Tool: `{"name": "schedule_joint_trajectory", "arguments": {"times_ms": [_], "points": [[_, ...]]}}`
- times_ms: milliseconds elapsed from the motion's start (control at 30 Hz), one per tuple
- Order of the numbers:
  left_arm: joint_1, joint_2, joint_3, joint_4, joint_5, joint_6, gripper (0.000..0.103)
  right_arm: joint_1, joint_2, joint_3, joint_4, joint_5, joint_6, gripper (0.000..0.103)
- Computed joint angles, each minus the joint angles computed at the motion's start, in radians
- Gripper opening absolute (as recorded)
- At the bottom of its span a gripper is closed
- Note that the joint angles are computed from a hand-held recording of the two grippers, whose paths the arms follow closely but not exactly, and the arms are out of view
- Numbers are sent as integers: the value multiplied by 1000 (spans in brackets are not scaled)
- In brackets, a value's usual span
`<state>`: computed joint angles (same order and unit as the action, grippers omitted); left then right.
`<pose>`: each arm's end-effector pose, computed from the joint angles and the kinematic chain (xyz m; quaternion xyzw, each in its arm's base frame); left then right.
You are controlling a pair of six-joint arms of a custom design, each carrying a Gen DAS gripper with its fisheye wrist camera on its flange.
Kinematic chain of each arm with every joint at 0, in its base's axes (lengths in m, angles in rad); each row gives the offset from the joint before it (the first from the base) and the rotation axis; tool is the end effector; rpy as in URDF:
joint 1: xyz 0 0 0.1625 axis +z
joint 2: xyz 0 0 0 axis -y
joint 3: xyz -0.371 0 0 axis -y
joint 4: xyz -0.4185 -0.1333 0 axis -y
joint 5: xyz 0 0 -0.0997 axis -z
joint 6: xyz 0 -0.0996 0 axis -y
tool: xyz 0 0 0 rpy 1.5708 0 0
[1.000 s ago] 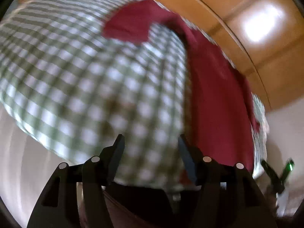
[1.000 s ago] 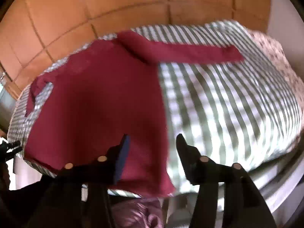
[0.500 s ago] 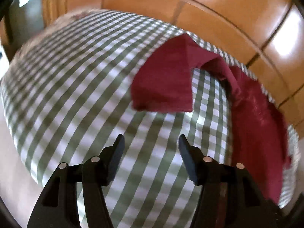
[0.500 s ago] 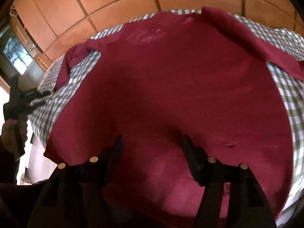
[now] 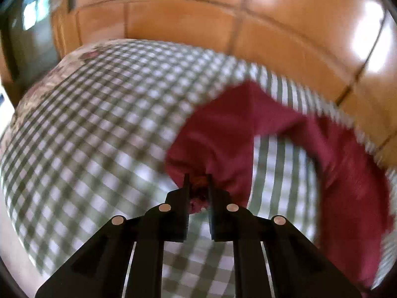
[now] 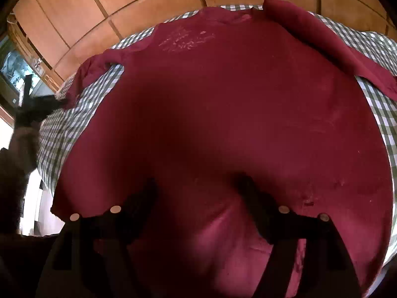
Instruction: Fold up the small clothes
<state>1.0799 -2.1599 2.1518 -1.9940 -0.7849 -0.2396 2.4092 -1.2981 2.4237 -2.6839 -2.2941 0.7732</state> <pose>0.0230 -0.3892 0.4521 0.0318 0.9055 -0.3182 0.2788 0.3268 -0.2033 0.0662 0.0327 -0.9347 0.2512 0.2492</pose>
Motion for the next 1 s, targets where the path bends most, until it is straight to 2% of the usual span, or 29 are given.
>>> {"name": "schedule_joint_trajectory", "arguments": {"times_ms": [133, 400, 467, 500, 533, 600, 633, 667, 733, 800, 900, 967, 1000], "points": [[107, 89, -185, -40, -118, -19, 10, -9, 17, -7, -18, -3, -16, 75], [246, 304, -437, 53, -135, -122, 8, -15, 29, -19, -8, -12, -22, 77], [246, 320, -442, 25, -98, -119, 8, -14, 30, -22, 1, -13, -19, 77], [242, 323, -440, 0, -53, -141, 11, -12, 31, -26, 11, -16, -16, 77], [251, 324, -443, -29, -50, -156, 15, -12, 33, -29, 17, -17, -13, 77], [267, 305, -431, -81, -75, -172, 43, -10, 37, -34, 26, -21, -7, 77], [267, 290, -417, -95, -71, -178, 47, -8, 38, -35, 28, -22, -3, 77], [268, 275, -403, -99, -70, -175, 48, -8, 39, -34, 28, -24, -2, 77], [283, 234, -362, -102, -128, -162, 48, -6, 47, -38, 27, -27, 1, 80], [309, 205, -320, -89, -225, -149, 48, -2, 62, -50, 40, -35, -1, 83], [328, 202, -259, -84, -283, -143, 48, 2, 75, -66, 74, -44, 1, 84], [330, 216, -230, -102, -273, -159, 48, 3, 71, -69, 88, -42, 4, 84], [319, 217, -202, -152, -240, -159, 48, 2, 69, -69, 92, -41, 5, 84]]}}
